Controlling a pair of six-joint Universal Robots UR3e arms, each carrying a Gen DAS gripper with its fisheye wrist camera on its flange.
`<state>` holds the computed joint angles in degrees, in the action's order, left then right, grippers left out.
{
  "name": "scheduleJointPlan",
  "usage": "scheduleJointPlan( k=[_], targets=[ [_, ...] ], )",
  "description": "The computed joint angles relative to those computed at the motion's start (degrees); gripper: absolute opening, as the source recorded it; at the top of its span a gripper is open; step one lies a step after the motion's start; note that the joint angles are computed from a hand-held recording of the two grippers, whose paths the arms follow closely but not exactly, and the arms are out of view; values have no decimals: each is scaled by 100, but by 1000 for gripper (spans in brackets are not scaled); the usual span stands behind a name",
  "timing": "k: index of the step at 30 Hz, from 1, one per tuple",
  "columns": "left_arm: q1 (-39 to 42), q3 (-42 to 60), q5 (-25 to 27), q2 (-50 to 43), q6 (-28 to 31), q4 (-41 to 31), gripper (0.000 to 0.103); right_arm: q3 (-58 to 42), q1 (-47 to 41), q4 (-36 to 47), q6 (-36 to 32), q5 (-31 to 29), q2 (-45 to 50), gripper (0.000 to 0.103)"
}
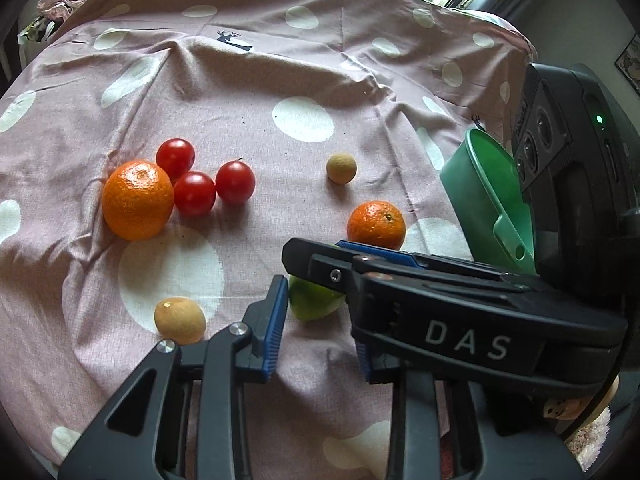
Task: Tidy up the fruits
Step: 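Close the right tool's fingers around the green apple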
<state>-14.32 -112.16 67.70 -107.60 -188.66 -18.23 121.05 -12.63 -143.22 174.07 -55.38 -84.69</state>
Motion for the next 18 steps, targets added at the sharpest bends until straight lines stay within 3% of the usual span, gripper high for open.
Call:
scheduleJointPlan(
  k=[18],
  targets=[
    [10,24,-103,-115,43,-30,31,-62,144,-138,110,-256,165,42]
  ],
)
